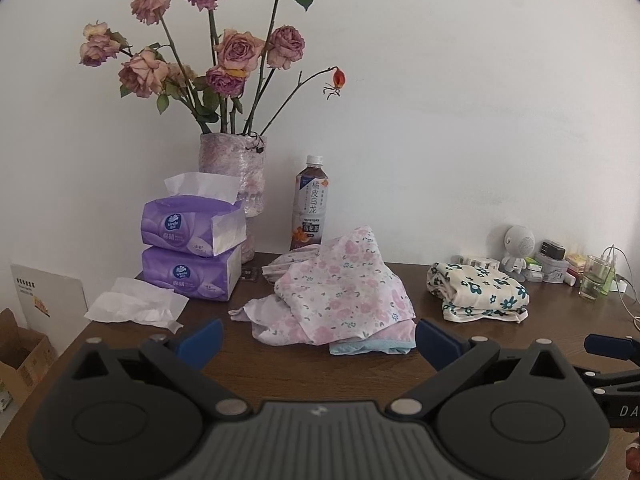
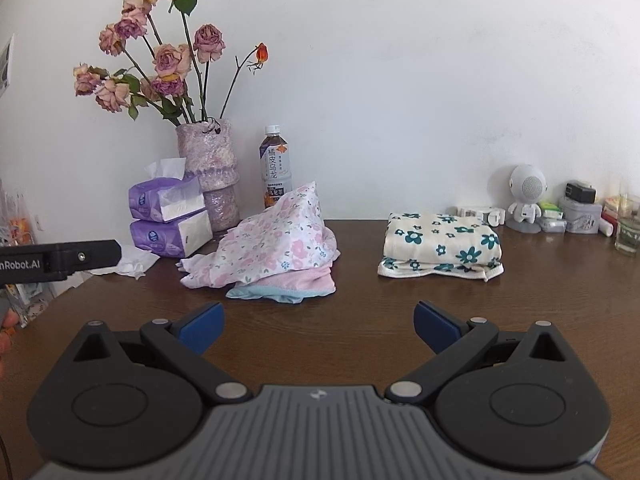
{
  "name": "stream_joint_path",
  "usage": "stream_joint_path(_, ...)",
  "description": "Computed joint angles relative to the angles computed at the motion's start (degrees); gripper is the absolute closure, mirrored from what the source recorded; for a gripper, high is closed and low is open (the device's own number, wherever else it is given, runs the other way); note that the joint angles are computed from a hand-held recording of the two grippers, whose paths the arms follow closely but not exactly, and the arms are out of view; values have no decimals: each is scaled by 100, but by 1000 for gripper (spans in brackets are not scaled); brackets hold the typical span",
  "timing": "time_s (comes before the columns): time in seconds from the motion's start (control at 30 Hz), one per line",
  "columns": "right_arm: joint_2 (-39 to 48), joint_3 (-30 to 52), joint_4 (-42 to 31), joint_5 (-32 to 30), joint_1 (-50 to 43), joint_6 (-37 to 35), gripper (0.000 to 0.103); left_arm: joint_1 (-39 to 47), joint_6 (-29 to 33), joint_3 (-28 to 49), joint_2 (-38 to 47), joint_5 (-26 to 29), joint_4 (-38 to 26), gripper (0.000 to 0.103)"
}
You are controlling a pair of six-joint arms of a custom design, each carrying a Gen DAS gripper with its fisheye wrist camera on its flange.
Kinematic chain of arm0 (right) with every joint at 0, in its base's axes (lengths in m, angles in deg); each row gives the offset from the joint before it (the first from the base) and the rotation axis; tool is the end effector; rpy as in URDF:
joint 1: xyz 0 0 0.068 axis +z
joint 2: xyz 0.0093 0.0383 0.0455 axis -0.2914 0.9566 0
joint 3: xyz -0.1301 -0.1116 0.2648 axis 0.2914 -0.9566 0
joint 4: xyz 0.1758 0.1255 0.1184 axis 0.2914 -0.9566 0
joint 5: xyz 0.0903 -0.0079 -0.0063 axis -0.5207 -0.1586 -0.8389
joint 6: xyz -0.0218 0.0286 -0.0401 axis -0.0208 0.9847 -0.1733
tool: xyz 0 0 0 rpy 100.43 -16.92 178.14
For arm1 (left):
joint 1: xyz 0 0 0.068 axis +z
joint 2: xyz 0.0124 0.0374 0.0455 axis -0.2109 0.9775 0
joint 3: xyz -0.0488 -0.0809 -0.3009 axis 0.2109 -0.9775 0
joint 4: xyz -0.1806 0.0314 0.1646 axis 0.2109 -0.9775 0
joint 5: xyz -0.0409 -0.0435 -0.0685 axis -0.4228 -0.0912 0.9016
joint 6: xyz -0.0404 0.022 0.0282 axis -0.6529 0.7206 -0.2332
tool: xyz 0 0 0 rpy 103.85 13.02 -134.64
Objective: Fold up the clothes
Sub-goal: 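Move both open grippers toward the pink floral garment pile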
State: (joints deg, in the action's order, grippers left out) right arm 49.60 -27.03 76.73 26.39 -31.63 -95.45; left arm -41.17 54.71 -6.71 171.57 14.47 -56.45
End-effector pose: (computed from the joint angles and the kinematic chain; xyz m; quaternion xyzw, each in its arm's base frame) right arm 0.3602 -0.0684 0.1791 -0.2196 0.8022 0.1902 0.5216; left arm 0.2761 -0.1252 0.2126 -0.1691 0.8060 0.0584 0.5643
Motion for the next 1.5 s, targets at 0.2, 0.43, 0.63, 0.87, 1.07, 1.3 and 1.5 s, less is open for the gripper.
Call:
stream_joint_path(0.2, 286, 533, -270, 189, 302, 121, 0, 401, 116, 252, 377, 251, 216, 0)
stream_joint_path(0.43, 699, 1109, -478, 493, 619, 171, 0, 831, 20, 506, 838, 566, 354, 0)
stream_joint_path(0.63, 1047, 1482, -565, 653, 832, 225, 0, 1113, 128, 685, 1193, 736, 544, 0)
stream_joint_path(0.87, 1382, 1789, -384, 807, 1074, 360, 0, 1479, 297, 1092, 1529, 910, 254, 0)
stream_joint_path(1.07, 1685, 2360, -748, 908, 1278, 353, 1, 1786, 635, 1383, 1788, 1198, 134, 0)
stream_joint_path(1.3, 2096, 3027, -871, 1192, 1666, 199, 10, 2077, 1098, 2139, 2374, 1852, -237, 1)
stream_joint_path(1.5, 2894, 4659, -1946, 1544, 2006, 473, 27, 2248, 1134, 3043, 2916, 2795, -759, 7)
